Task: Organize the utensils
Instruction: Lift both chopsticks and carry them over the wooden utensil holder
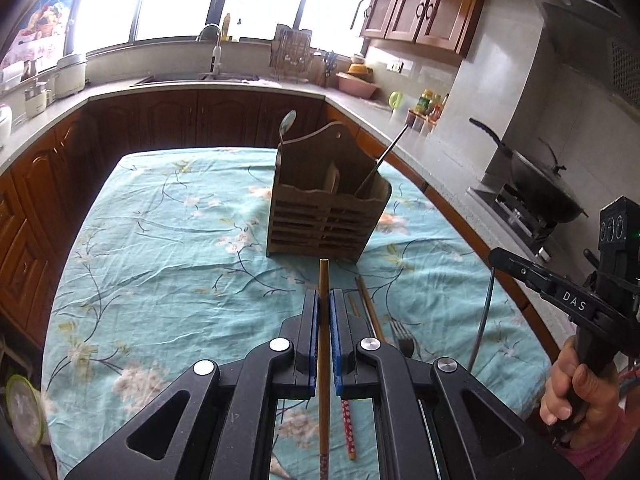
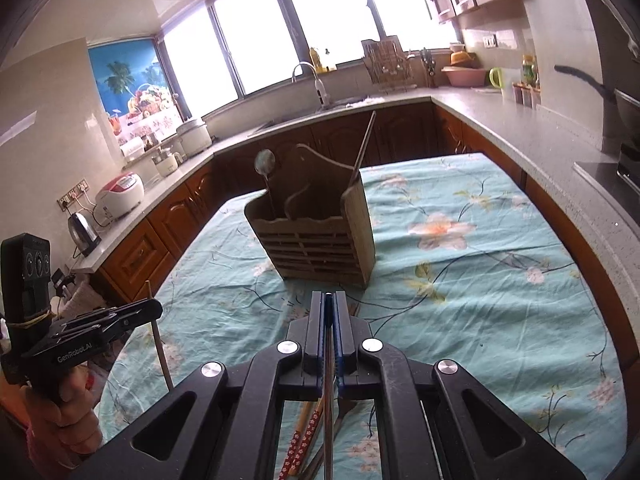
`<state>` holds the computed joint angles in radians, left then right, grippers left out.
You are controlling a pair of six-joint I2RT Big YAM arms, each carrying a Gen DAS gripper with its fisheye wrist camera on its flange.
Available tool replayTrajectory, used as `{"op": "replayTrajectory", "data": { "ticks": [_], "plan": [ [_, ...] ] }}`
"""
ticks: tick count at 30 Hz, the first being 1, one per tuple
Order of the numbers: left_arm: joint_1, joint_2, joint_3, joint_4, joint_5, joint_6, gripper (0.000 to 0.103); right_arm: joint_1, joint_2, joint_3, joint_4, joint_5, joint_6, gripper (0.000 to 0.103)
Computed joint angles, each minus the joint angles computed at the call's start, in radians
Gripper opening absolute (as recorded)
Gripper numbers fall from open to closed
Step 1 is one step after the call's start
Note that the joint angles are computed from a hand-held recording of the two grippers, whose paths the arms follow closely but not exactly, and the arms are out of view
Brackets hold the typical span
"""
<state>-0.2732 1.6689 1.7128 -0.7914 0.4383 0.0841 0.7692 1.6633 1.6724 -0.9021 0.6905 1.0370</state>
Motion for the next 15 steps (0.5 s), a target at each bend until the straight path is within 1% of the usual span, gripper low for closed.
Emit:
{"op": "replayTrajectory", "data": {
  "ticks": [8, 13, 15],
  "plan": [
    [0.033, -0.046, -0.051, 0.073, 0.043, -0.054, 0.004, 0.020, -0.022, -0.001, -0.003, 0.050, 0.001, 0.003],
    [0.043, -0.055, -0.063, 0.116, 0.042, -0.085, 0.004, 0.026, -0.029, 0.011, 0.002, 0.081, -0.015, 0.003],
    [0.047, -0.056, -0.069, 0.141, 0.042, -0.107, 0.004, 0.025, -0.032, 0.014, 0.010, 0.093, -0.025, 0.003]
  ]
}}
